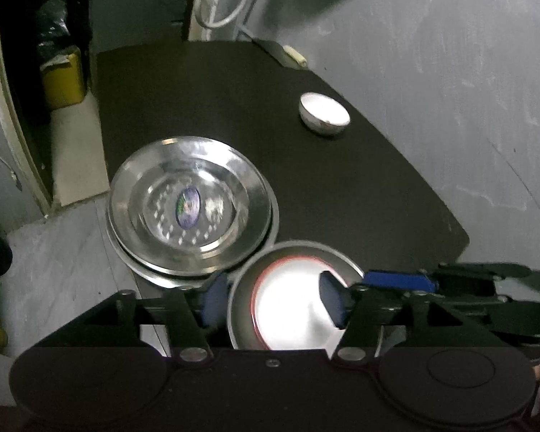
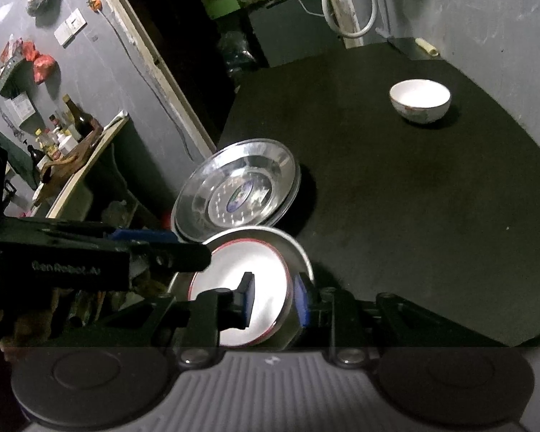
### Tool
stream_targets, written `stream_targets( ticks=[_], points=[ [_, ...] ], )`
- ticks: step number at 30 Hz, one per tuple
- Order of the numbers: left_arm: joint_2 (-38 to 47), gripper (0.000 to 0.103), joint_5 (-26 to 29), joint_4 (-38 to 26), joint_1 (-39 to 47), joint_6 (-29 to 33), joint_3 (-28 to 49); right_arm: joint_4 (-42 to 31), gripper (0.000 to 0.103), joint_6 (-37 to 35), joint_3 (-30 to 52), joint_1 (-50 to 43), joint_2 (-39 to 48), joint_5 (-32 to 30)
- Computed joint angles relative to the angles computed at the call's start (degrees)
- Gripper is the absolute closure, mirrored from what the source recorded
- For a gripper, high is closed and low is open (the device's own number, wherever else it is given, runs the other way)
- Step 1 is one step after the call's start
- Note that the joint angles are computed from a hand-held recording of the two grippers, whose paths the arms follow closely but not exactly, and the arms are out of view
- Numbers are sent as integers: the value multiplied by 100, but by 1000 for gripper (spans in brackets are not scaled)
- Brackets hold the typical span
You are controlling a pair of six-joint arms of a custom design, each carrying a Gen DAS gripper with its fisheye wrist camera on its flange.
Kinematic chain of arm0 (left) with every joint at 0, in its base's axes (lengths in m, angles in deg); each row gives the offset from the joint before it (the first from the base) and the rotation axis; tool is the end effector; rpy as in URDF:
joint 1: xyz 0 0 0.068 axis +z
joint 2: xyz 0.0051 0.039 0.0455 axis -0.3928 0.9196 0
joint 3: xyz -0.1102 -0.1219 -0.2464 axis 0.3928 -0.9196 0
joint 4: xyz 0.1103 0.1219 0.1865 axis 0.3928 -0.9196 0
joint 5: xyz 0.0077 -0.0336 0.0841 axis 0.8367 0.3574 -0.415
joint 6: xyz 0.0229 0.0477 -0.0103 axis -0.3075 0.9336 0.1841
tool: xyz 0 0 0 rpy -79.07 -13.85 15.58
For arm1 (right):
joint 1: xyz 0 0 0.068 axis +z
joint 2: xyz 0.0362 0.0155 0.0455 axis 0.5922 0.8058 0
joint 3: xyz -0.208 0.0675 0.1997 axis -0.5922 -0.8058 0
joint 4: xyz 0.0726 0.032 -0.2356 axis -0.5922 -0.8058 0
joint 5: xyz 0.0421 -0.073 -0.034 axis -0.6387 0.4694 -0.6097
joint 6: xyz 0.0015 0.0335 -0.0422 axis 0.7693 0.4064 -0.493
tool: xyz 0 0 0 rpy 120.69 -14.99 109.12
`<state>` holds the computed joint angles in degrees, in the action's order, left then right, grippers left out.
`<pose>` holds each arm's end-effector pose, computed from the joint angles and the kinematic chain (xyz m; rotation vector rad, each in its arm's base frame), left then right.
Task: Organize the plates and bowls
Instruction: 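Move both tools to the second red-rimmed white bowl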
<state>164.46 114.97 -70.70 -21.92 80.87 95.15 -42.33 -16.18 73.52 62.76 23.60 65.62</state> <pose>0.3527 -0.0139 0.2182 1.0052 2.3831 -0.6673 0.1760 0.0780 0.1816 0.5092 2.2931 0.3394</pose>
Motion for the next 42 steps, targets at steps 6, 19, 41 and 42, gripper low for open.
stream_targets(
  ticks=[6,19,41,42],
  points=[
    [21,11,21,724,-177,-816,10,-79,52,-177,-70,-430,-242,-104],
    [1014,1,-566,1333,-1119,-2414,1130,488,1,-1054,-357,-2664,-141,-1383],
    [4003,1,-1430,465,-2663,-3810,5569,2097,7,-2476,1564,-5073,3408,-2108],
    [4184,1,-1443,302,-2714,-3843,5906,2086,10,-2493,1660,-5094,3502,-2105]
  ],
)
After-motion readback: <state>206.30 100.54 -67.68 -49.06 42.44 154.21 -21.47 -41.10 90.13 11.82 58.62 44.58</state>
